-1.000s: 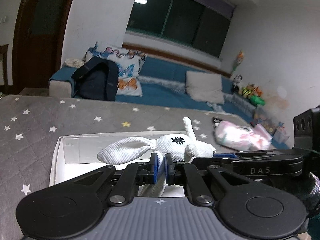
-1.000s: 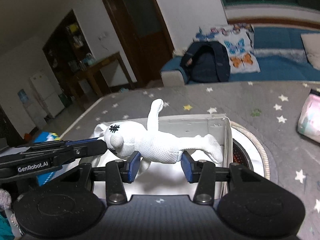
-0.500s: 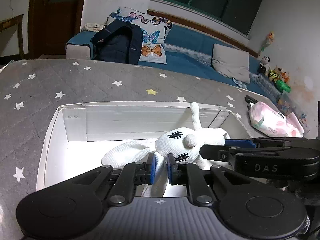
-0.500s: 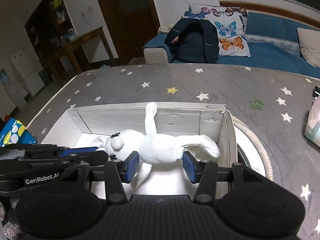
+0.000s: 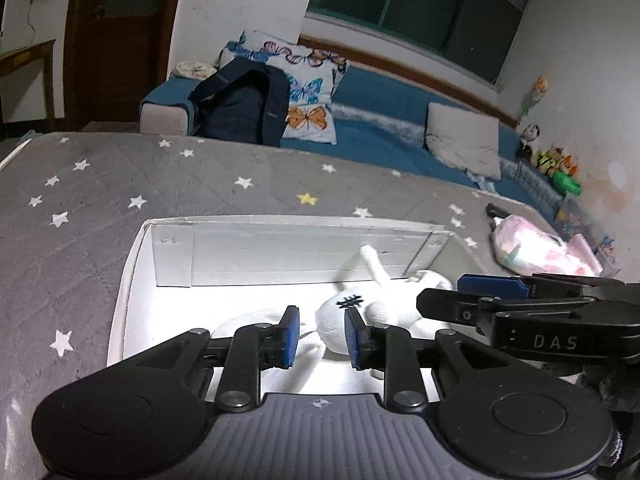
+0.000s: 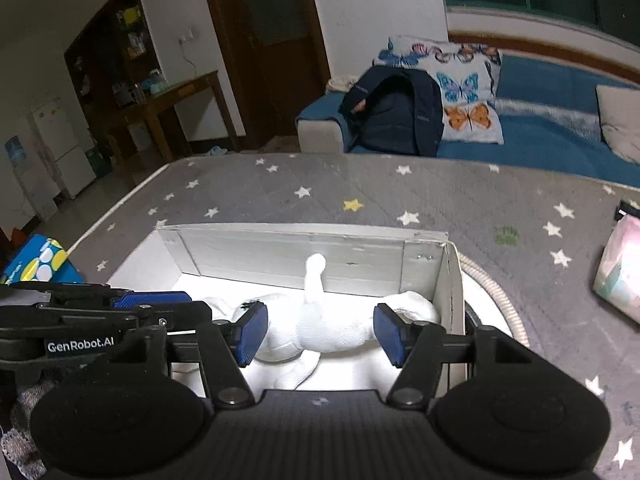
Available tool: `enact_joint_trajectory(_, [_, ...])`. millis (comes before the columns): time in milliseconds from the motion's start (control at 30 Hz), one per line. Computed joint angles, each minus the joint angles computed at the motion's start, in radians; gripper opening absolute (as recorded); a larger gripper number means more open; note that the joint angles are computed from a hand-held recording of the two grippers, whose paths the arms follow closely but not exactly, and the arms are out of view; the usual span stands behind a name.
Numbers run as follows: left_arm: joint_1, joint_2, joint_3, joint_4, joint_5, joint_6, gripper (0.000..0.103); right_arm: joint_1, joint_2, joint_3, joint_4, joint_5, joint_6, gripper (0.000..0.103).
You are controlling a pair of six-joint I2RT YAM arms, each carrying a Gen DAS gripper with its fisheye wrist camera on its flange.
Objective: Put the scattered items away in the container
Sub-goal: 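Lift the rabbit with the left gripper and drop it into the box, then grasp the red-outfit doll figurine with the right gripper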
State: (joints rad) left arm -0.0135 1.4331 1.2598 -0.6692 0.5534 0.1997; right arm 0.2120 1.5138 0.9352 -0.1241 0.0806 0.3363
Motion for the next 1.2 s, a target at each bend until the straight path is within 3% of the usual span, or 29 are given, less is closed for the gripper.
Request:
enact_joint_trajectory(533, [0.126,-0.257,-0.123,-0.142,0.173,0.088,0.029,0.196,-0.382,-0.243,-0.034,0.13,0.06,0.061])
enact_joint_trajectory(933, [0.133,-0.416,-0.243,-0.313,0.257,0.231,0.03,0.439,-0.582,-0.371,-0.221,0.385,0.215,0.064])
enact_joint_trajectory(1200, [0.056,-0.419,-0.297,-0.321,0.242,0.195,0.03,0.515,-0.691,-0.447,-0.338,0.447,0.369,0.065])
